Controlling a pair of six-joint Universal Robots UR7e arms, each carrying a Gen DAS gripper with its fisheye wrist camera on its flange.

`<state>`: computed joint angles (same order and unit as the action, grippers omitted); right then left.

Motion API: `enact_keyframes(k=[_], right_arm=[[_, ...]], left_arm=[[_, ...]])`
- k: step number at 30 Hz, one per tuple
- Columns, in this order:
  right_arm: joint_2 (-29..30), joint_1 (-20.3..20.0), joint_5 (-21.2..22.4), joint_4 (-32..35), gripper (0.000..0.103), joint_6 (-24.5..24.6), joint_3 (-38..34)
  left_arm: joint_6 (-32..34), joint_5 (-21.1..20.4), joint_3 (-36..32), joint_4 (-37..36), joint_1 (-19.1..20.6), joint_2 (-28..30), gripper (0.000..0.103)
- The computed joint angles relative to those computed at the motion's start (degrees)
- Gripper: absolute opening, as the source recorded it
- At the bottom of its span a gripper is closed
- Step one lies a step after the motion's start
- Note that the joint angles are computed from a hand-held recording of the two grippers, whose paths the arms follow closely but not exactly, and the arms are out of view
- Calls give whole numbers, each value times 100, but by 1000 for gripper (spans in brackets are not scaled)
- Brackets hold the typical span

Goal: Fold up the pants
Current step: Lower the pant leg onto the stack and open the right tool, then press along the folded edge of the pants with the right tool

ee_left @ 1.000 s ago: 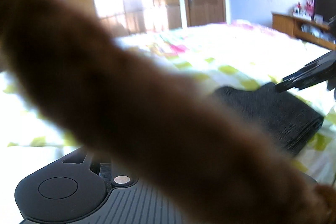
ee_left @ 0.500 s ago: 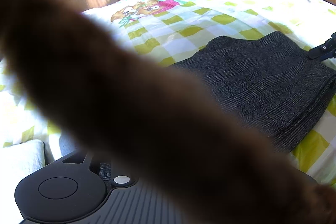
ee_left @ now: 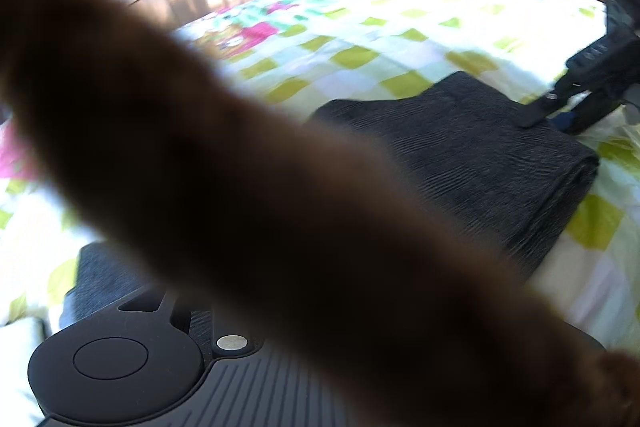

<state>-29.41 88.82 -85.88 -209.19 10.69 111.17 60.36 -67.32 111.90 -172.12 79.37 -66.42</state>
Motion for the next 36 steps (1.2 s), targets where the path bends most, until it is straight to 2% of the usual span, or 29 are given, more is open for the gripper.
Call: enact_keyframes(k=[2, 4, 6, 10, 14, 16, 17, 18, 21, 22, 23, 24, 26, 28, 30, 31, 33, 35, 36], right_arm=[[-38, -48, 158, -14, 36, 176, 49], [-63, -11, 214, -286, 31, 165, 152], [-144, 100, 37, -424, 26, 11, 237], [-435, 219, -560, -255, 25, -351, 447], [-786, 63, -1017, -150, 26, -364, 750], [-904, 55, -1198, -289, 27, -394, 884], [-931, 123, -1404, -423, 34, -463, 942], [-932, 215, -1646, -694, 34, -602, 1031], [-898, 612, -2326, -1517, 38, -1420, 1373], [-840, 790, -2513, -1756, 42, -1808, 1488], [-749, 960, -2690, -1893, 50, -2135, 1533], [-633, 1145, -2923, -1919, 57, -2487, 1519], [-244, 1534, -3563, -1899, 59, -3337, 1291], [99, 1726, -4014, -1725, 60, -3963, 1017], [396, 1853, -4538, -1650, 60, -4246, 669], [585, 1889, -4794, -1936, 60, -4482, 477], [726, 1863, -4822, -2203, 60, -4707, 259], [687, 1806, -4750, -1749, 60, -4579, 195], [777, 1839, -4875, -1720, 60, -4690, 102]], left_arm=[[59, -11, 33, -2, -50, 62, 42], [83, -7, 37, -9, -95, 124, 41], [38, -10, 32, 88, -144, 155, 40], [163, -77, 148, 486, -292, 172, 38], [356, -351, 388, 698, -468, 211, 37], [479, -477, 489, 667, -565, 263, 37], [550, -515, 519, 636, -606, 290, 38], [607, -528, 542, 597, -643, 313, 39], [609, -594, 529, 626, -676, 300, 40], [574, -618, 514, 658, -666, 277, 40], [541, -634, 503, 663, -651, 258, 40], [521, -632, 496, 628, -633, 251, 40], [484, -580, 514, 522, -610, 241, 40], [377, -551, 523, 459, -591, 235, 40], [335, -612, 570, 438, -573, 174, 40], [347, -653, 604, 415, -575, 131, 40], [346, -735, 676, 385, -574, 58, 40], [317, -823, 651, 379, -552, 70, 41], [297, -840, 646, 363, -545, 83, 41]])
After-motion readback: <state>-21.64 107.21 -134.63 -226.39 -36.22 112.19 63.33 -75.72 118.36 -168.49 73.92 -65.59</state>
